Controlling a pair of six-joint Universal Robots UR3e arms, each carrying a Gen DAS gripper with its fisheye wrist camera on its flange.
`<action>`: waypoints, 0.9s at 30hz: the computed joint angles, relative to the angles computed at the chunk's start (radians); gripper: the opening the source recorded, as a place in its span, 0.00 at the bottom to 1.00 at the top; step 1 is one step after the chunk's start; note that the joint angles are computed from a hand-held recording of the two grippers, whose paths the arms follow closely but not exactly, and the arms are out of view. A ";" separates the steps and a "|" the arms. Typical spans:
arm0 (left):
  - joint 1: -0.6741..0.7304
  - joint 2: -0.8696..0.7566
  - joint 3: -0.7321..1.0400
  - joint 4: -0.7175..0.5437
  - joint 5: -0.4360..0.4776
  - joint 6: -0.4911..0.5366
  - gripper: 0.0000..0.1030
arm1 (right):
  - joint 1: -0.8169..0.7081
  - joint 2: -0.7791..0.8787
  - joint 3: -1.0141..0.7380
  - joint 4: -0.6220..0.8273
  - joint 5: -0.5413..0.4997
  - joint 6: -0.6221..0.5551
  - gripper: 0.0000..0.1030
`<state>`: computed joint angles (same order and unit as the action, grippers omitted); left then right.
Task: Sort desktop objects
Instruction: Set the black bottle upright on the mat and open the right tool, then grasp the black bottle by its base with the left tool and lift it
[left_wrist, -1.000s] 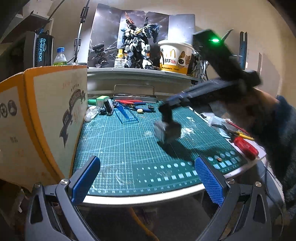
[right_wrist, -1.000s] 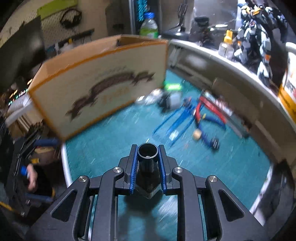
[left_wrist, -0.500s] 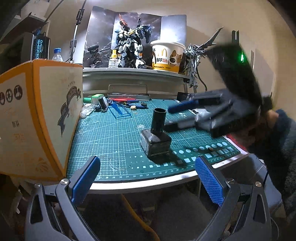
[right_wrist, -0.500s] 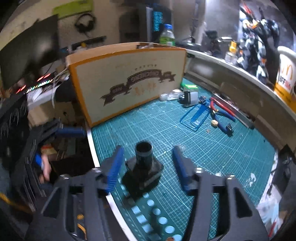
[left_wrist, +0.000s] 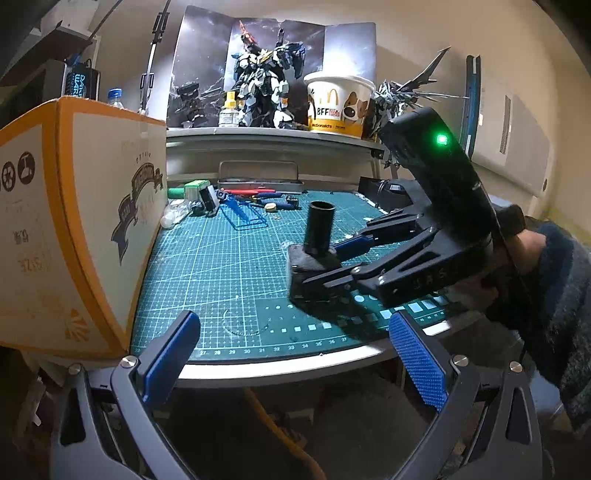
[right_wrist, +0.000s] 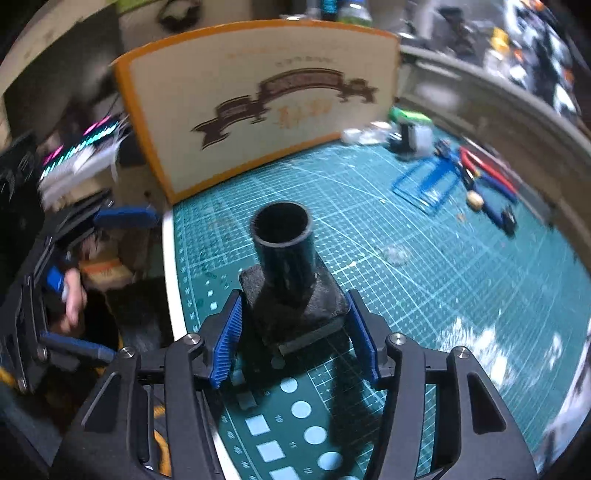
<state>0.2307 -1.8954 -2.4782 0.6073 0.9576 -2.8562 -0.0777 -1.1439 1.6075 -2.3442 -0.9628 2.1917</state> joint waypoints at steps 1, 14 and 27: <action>-0.004 -0.008 0.004 0.006 -0.001 -0.001 1.00 | 0.007 -0.007 0.024 -0.043 -0.012 0.022 0.47; -0.178 -0.260 0.225 0.220 0.144 -0.176 1.00 | -0.228 -0.207 0.337 -0.274 0.077 0.113 0.65; -0.337 -0.549 0.481 0.392 0.420 -0.323 0.95 | -0.543 -0.490 0.701 -0.195 0.260 0.045 0.65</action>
<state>-0.1064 -2.4442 -1.9977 0.9996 1.3777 -3.1788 -0.6212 -1.6334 2.3085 -2.5388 -0.7032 2.2363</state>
